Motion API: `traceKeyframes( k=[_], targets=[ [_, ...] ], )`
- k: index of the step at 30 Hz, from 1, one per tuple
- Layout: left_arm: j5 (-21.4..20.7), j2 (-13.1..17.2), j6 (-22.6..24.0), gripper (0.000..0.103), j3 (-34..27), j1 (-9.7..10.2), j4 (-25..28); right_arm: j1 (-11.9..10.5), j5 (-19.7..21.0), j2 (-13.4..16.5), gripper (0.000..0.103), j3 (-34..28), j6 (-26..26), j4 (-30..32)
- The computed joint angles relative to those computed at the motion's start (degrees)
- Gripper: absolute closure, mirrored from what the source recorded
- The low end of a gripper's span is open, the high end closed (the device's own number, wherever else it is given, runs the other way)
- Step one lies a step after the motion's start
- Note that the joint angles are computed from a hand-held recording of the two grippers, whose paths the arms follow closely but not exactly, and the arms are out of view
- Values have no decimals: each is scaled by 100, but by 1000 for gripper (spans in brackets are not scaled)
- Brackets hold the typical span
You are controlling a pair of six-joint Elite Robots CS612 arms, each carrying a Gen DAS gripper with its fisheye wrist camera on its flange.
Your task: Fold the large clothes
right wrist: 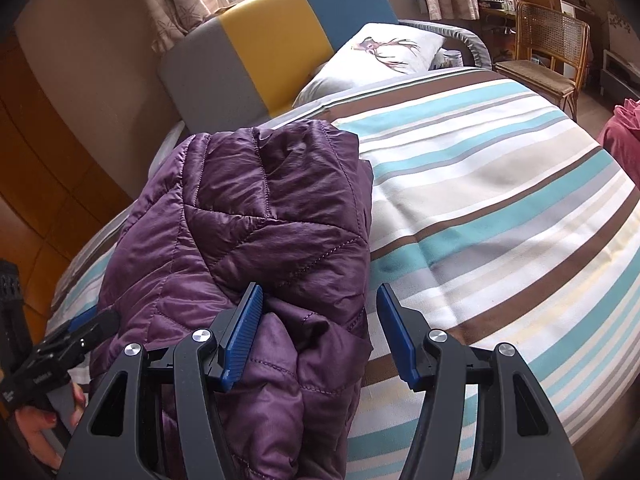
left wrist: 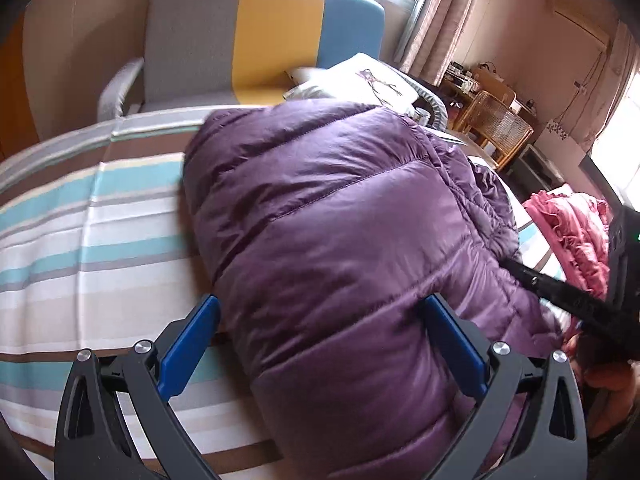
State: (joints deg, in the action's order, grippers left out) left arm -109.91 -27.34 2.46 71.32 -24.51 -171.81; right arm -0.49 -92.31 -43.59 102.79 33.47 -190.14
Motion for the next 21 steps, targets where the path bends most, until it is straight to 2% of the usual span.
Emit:
traceKeyframes(
  k=[4, 5, 8, 10, 13, 15, 18, 21],
  targets=[
    [82, 74, 167, 2, -165, -19, 384, -57, 163, 17, 43, -22, 9, 37],
    [150, 82, 277, 2, -149, -25, 354, -73, 191, 14, 38, -9, 14, 37],
    [355, 68, 617, 2, 0, -45, 82, -141, 440, 33, 36, 44, 83, -29],
    [216, 89, 522, 2, -17, -6, 153, -190, 669, 74, 36, 51, 123, -78],
    [-232, 153, 230, 2, -257, 94, 714, -281, 1003, 150, 36, -4, 328, -87],
    [-223, 159, 396, 2, -303, 104, 795, -363, 1318, 207, 36, -77, 420, -51],
    [20, 121, 799, 2, -239, 76, 651, -453, 1740, 272, 35, -205, 379, 124],
    [-205, 143, 710, 2, -379, 123, 977, -477, 1822, 327, 30, -321, 299, 304]
  ],
)
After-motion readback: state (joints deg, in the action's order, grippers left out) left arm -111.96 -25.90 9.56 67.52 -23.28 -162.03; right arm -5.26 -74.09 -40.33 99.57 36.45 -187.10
